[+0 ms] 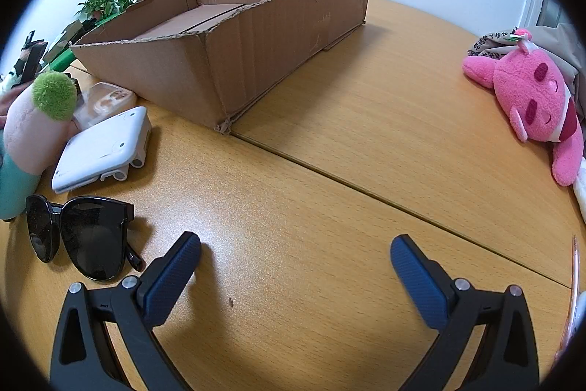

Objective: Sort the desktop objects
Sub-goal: 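Move both grippers toward the pink-and-teal pig plush on the table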

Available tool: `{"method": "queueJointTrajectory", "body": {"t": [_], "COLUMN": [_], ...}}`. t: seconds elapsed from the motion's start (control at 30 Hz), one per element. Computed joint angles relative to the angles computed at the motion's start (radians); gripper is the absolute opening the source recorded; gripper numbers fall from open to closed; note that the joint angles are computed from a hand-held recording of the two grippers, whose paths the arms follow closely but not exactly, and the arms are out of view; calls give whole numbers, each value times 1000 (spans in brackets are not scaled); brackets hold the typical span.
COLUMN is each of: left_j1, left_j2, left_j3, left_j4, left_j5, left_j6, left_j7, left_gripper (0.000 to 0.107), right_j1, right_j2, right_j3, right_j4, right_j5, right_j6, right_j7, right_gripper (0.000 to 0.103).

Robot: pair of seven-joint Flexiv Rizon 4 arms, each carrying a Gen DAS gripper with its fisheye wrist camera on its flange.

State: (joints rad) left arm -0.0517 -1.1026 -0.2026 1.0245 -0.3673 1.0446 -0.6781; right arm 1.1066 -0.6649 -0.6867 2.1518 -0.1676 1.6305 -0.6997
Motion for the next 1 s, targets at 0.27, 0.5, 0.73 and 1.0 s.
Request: {"method": "queueJointTrajectory", "body": {"t": [0.27,0.5,0.73,1.0], "left_j1": [1,1,1,-73], "left_j2": [0,0,0,3], "left_j3": [-1,-1,-1,97], "left_j4": [0,0,0,20], "left_j5": [1,1,1,18], "left_j6": [0,0,-1,97], "left_j7": [0,0,0,-229], "left_gripper": [103,103,103,103], "right_j1": [1,0,116,161], "right_j2": [0,0,-65,-62], "right_j3": [0,0,-111,-132], "right_j4": [0,0,-77,-103], "right_j5": [2,1,37,-27], "right_j6": [0,0,-199,-323], "right_j7": [-1,-2,244,437], "right_gripper": [103,103,103,103]}}
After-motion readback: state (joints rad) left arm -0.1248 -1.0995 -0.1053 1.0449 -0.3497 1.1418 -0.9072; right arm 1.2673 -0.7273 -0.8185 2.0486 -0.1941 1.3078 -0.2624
